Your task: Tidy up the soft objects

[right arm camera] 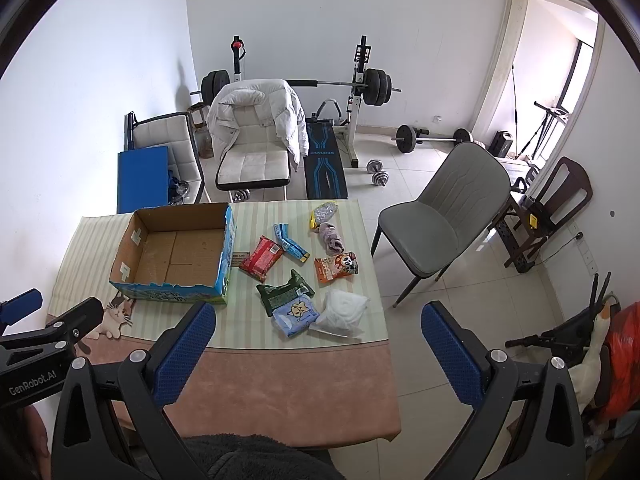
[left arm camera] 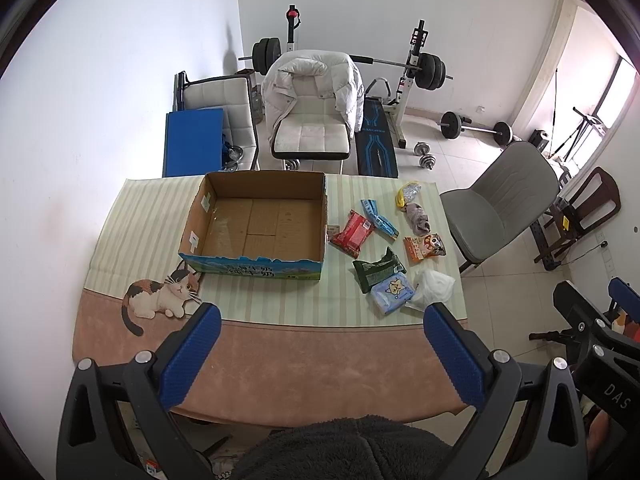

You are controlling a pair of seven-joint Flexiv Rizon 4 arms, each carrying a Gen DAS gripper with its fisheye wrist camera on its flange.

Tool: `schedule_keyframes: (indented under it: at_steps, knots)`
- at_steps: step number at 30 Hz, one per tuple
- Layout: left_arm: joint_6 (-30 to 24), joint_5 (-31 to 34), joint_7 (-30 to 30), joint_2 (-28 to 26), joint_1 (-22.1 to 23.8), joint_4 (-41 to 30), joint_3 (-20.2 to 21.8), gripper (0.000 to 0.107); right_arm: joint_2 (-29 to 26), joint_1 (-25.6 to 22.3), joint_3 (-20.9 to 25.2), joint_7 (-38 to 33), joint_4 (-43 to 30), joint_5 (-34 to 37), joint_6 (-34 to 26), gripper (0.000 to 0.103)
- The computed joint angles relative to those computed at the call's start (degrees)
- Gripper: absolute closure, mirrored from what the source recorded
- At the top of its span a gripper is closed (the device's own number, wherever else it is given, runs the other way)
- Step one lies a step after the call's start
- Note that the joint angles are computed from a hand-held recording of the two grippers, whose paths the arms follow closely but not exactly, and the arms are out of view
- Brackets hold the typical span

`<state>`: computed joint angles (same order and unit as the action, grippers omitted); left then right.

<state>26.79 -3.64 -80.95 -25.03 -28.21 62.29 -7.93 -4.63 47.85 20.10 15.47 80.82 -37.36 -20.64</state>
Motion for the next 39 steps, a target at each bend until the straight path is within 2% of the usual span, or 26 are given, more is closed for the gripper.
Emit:
schedule_keyframes:
  at_steps: [39]
  knots:
    - [0.68,-0.47,0.39,-0.03,0.4,0.5,-0.04,0.004,-0.66,-0.01,-0.52,-0.17,0.06,-0.44,1.45,0.0]
